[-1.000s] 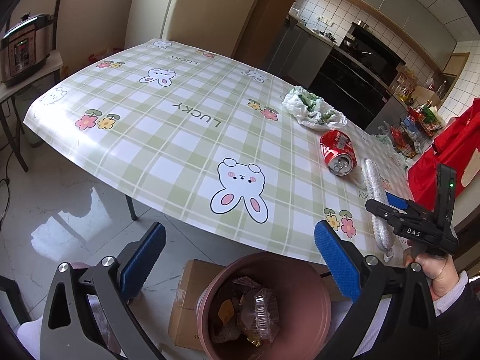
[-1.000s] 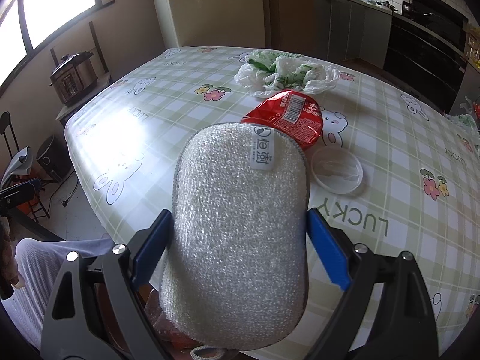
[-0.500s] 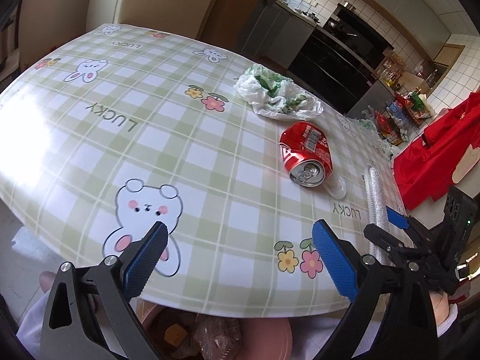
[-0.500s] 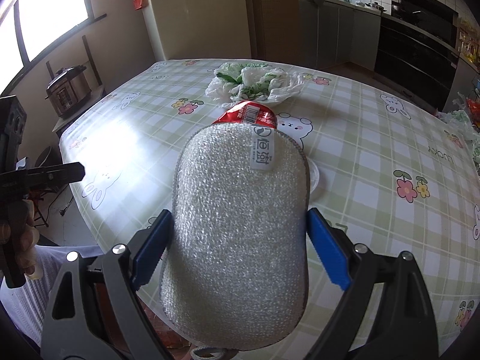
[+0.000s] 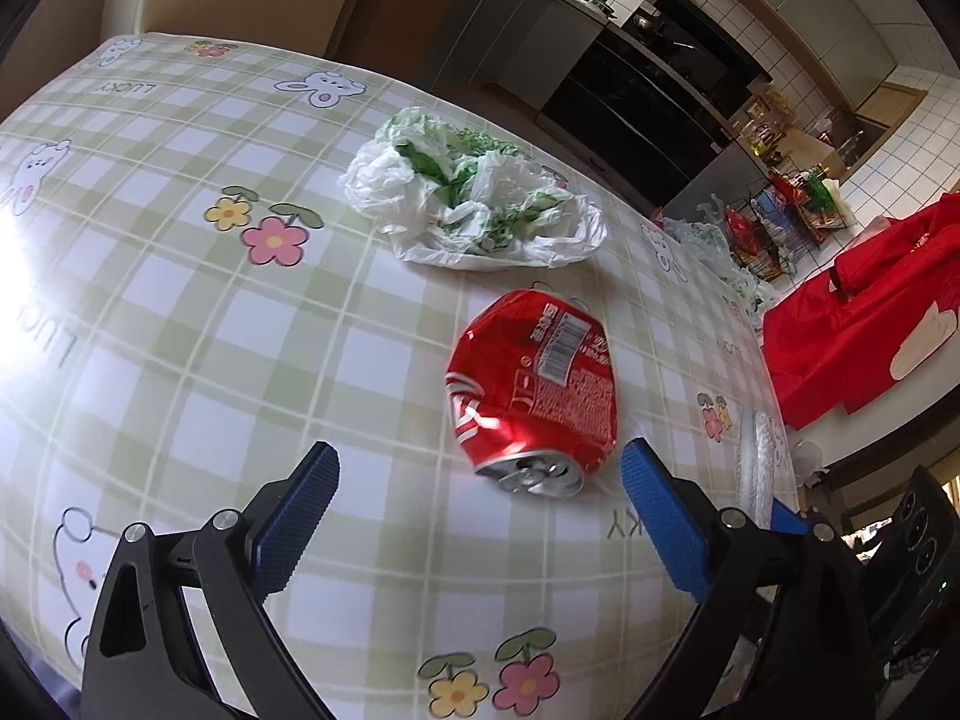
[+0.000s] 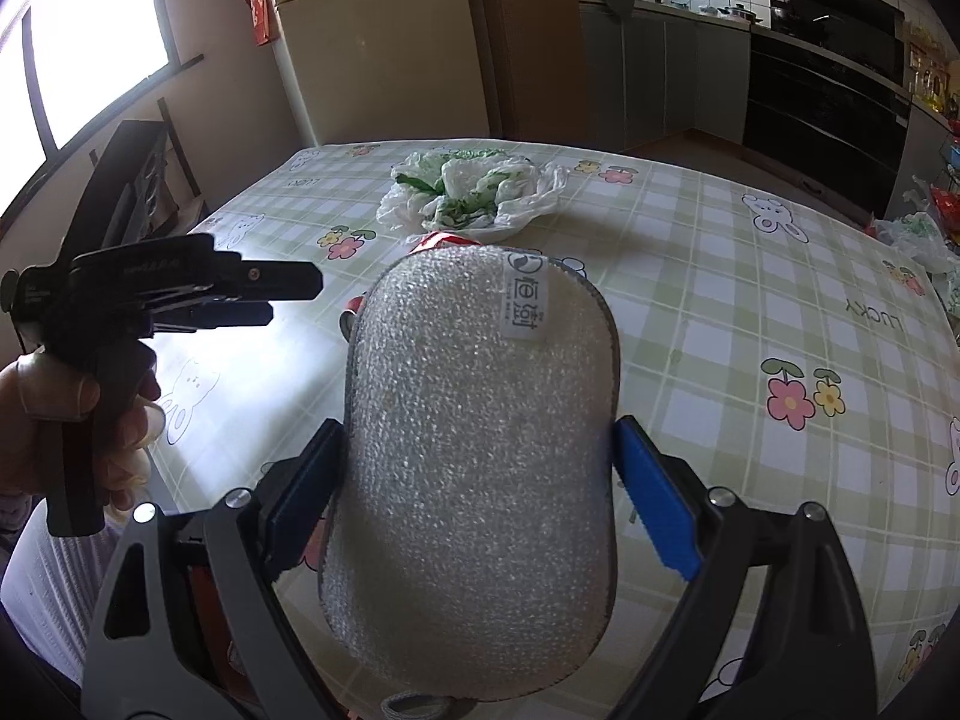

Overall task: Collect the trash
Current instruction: 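Grasp the crushed red can with the left tool and lift it while the right tool holds the sponge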

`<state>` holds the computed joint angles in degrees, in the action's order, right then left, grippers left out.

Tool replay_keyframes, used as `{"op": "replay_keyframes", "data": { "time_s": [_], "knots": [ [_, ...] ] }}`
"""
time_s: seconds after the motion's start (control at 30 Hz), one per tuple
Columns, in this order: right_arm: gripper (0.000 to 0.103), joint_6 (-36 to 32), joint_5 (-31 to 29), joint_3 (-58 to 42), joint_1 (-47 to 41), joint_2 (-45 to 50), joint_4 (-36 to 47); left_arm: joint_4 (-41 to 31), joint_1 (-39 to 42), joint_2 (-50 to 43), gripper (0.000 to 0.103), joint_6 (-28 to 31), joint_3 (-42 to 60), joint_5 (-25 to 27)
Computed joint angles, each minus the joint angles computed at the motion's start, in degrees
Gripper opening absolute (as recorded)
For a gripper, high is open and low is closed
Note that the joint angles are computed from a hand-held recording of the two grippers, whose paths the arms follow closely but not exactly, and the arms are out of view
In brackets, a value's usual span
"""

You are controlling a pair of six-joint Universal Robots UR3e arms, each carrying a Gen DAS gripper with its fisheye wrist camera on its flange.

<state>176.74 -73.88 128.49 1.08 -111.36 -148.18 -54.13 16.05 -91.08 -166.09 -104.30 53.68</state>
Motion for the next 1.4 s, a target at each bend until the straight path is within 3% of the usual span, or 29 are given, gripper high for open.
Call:
{"op": "replay_keyframes", "data": {
  "time_s": [0.23,0.73,1.0,1.13,1.23,1.4],
  "knots": [
    [0.088,-0.64,1.84,1.22,-2.19,-0.12,-0.61,0.26,-3.51,-12.88,0.081,-5.91,10.31,1.06],
    [0.088,-1.54,1.16,0.24,-1.66,1.57,-1.11,2.49,-8.12,-21.02,0.075,-4.9,17.99,3.15],
    [0.088,-1.35,-0.02,-1.32,0.14,2.68,-0.33,-0.11,-6.68,-21.28,0.042,-3.63,16.86,-2.65],
    [0.088,-0.77,-0.74,-2.66,0.94,2.3,1.31,-1.98,-6.05,-17.59,0.018,-1.41,14.5,-4.63],
    [0.088,-0.09,-1.51,-3.91,1.82,1.83,2.42,-3.81,-4.87,-13.33,0.008,0.23,11.95,-6.3],
    [0.088,2.43,-2.42,-6.5,4.36,1.32,3.85,-6.46,-0.72,-3.87,0.006,4.18,5.52,-7.5]
  ]
}}
